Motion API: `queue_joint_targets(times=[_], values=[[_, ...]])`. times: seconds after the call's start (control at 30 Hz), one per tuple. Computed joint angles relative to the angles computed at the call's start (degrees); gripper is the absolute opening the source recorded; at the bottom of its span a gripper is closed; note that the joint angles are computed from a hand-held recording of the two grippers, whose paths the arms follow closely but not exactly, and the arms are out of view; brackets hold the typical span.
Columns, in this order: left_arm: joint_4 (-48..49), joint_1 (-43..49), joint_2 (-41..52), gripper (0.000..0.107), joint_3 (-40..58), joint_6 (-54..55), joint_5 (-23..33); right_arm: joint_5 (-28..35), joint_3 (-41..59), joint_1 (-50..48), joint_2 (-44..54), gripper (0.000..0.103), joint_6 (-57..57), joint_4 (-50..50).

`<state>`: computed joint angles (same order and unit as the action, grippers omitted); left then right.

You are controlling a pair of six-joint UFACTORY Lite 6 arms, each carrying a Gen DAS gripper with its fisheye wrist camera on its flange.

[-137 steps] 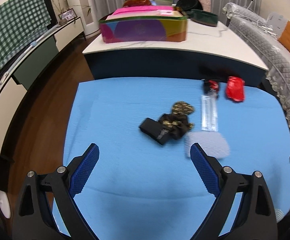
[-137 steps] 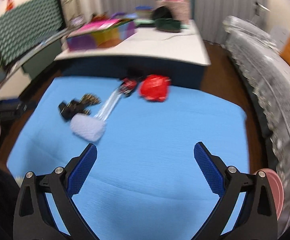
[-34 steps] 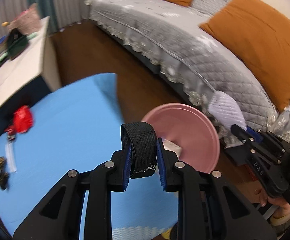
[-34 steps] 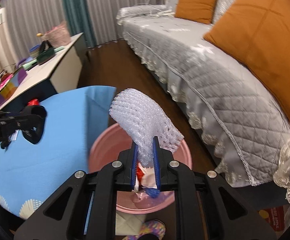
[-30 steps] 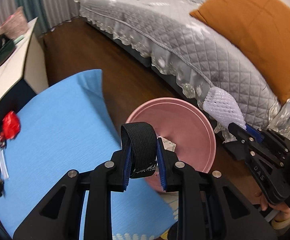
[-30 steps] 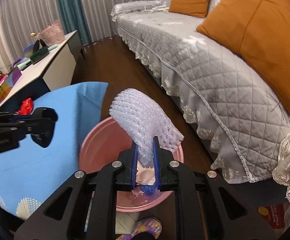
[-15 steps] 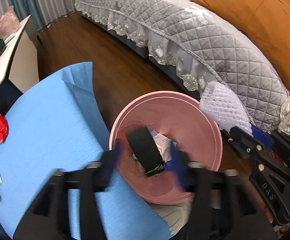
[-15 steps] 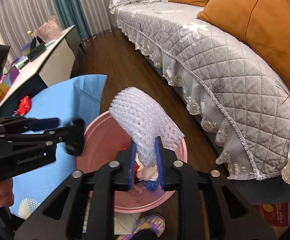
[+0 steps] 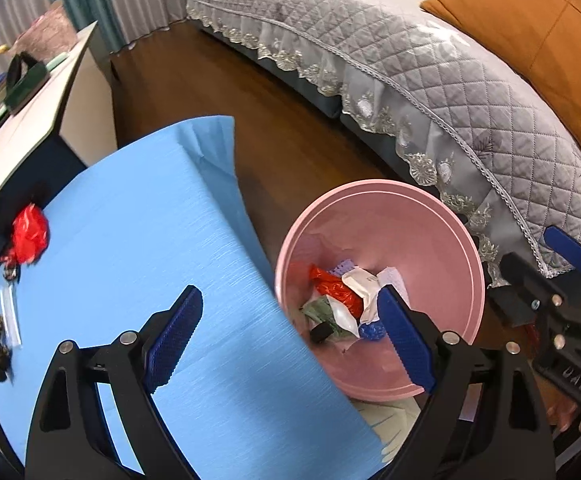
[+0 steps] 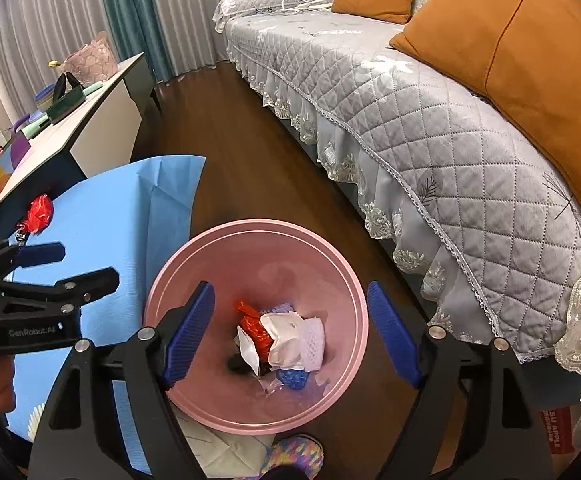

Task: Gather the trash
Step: 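Open both tools to drop the bubble wrap and strap into the bin, then move both tools back over the table toward the red bag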

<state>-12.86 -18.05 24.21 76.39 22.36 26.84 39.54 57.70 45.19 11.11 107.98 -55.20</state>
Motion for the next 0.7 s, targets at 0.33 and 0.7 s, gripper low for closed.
queue_joint_targets(times=[0.33, 0.7], values=[[-2.1, 6.6, -11.8, 0.086, -8.1, 5.5, 0.8, 2.5, 5.3, 2.7, 0.5, 0.094, 1.5, 0.2], [-8.0, 26.5, -23.1, 0.086, -14.8, 21.7, 2.6, 7.4, 29.8, 8.9, 15.0, 0.096, -3.3, 2.7]])
